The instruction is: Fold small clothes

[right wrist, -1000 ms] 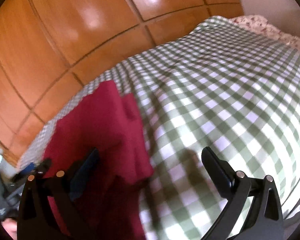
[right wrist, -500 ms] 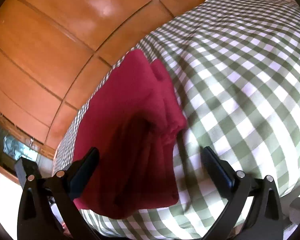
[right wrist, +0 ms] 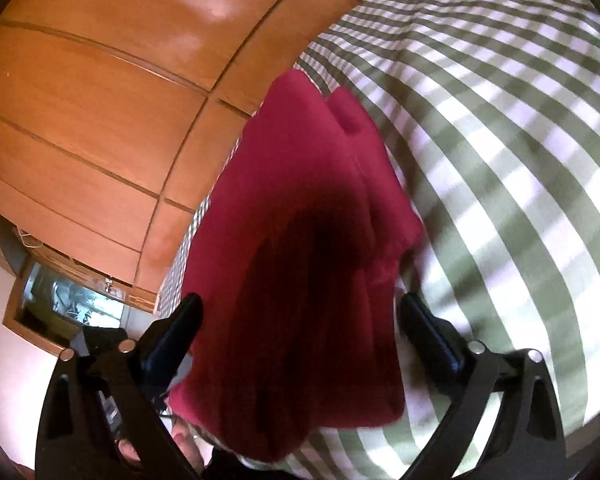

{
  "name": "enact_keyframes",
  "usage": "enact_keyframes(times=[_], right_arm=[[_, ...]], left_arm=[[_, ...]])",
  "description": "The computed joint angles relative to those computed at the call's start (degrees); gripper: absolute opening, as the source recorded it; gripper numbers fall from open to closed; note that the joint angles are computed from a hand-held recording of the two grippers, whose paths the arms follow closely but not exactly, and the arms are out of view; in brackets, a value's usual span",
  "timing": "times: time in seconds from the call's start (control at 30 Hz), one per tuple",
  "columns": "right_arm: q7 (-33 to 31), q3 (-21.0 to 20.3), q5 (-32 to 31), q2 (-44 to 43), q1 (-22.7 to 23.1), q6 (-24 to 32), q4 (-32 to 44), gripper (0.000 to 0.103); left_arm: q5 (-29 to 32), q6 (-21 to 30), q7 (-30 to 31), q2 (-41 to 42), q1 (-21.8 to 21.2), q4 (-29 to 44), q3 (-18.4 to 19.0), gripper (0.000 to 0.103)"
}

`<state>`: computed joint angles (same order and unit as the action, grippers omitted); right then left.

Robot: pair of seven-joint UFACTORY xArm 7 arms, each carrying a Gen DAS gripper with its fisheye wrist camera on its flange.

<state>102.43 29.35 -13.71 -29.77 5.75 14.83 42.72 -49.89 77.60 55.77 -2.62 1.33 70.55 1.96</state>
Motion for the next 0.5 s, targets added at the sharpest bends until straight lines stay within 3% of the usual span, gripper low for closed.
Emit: enact_keyframes(times=[0.13,0.2,0.23,0.27,0.33,0.5], right_arm=[[-4.55,-1.56,-1.93,4.17,0.46,4.24,4.11,0.089],[-6.32,-1.86,-3.65,6.43,0.86,7.5,6.81,0.085],[-6.29,-1.87,-4.67,7.34,0.94,8.62,7.77,0.074],[-5.51,-1.99,-5.59,7.38,1.27,7.78,7.61,0.065],[-4.28,-2.21,-7.26,7.74,1.34,6.17,7.5,0.057],[-1.98,-1.43,-11.94,9.5,1.27,7.67,10.14,0.05]], left_arm=[[1.09,-2.12,-0.72,-0.25,-1.08,-0.44,-0.99,0.092],[1.52,-3.36,-0.77,-0.59,-1.64,-0.94,-1.27,0.085],[1.55,-4.01,-0.68,-0.94,-1.83,-1.28,-1.29,0.083],[1.49,-4.75,-0.4,-1.24,-2.03,-1.53,-1.29,0.077],[1.36,-6.25,0.32,-2.15,-2.58,-2.35,-1.36,0.071],[0.73,-9.2,3.89,-2.99,-3.73,-2.35,-0.86,0.061]])
